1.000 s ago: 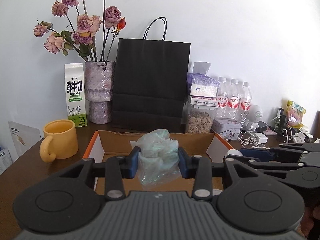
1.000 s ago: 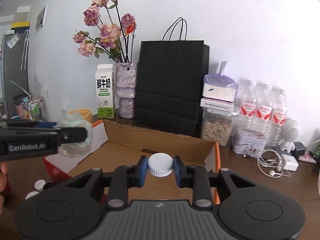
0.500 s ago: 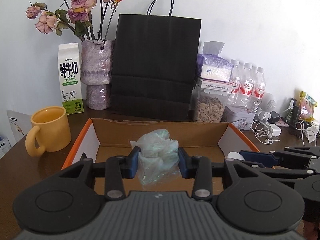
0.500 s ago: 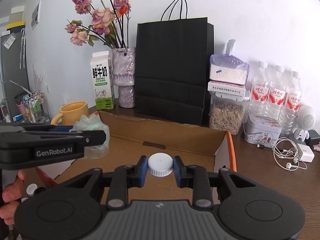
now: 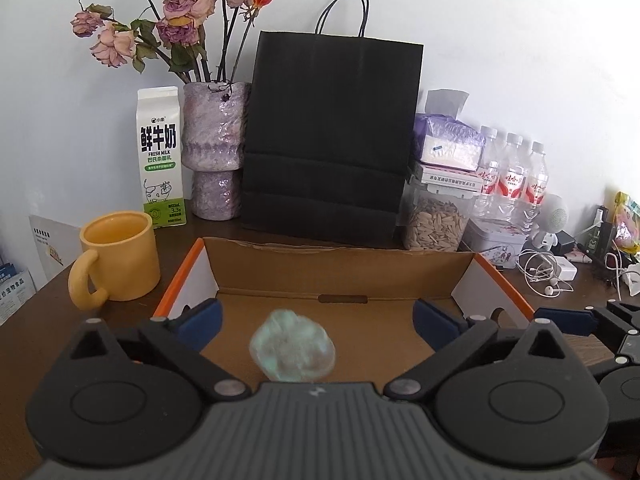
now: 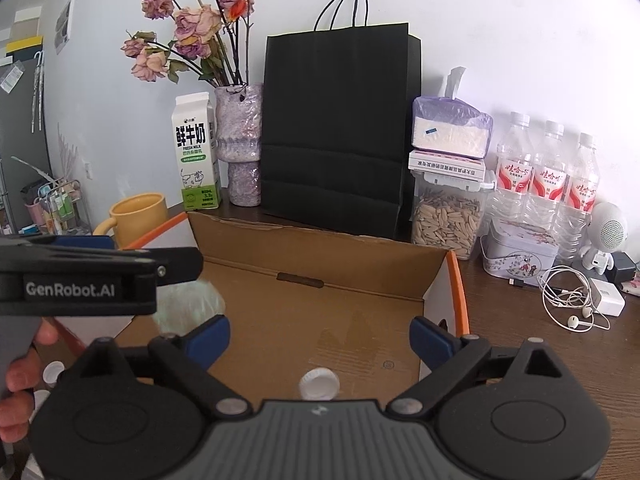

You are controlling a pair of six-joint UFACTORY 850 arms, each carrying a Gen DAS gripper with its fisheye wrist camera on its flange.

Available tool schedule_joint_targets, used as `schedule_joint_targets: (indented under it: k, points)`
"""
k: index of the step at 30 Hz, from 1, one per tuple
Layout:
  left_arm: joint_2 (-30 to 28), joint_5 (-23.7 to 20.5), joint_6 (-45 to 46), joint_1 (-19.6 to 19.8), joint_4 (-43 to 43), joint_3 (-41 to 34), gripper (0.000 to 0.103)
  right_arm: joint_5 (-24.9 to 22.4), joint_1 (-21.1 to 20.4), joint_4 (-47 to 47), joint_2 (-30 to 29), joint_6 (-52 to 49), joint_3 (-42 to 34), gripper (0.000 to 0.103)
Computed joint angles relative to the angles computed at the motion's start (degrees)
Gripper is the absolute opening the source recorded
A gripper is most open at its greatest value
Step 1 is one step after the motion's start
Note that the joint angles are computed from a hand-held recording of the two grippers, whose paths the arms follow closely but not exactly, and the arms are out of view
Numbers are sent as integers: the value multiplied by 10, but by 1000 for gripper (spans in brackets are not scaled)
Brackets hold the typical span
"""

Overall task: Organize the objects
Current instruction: 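Carry the plastic bag and cap into the box and open both grippers, then lower the right gripper onto the yellow-white plush toy and close it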

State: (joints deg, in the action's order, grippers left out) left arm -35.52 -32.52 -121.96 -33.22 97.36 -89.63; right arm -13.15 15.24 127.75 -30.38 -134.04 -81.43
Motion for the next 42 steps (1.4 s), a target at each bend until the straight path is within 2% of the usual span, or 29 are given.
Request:
schedule_joint_targets:
  k: [10, 21, 34, 42]
  points:
    - [4, -2, -1, -3, 3, 5, 103, 0, 2, 52, 7, -52, 8, 103]
    - [53, -31, -78, -16, 70, 70, 103, -24, 6, 226, 55, -225, 64, 103]
    - [157, -63, -156, -43, 135, 208, 103, -93, 30, 414, 177, -413, 222, 103]
    - [226, -87, -172, -70, 150, 298, 103, -128, 41, 443, 259, -432, 323, 103]
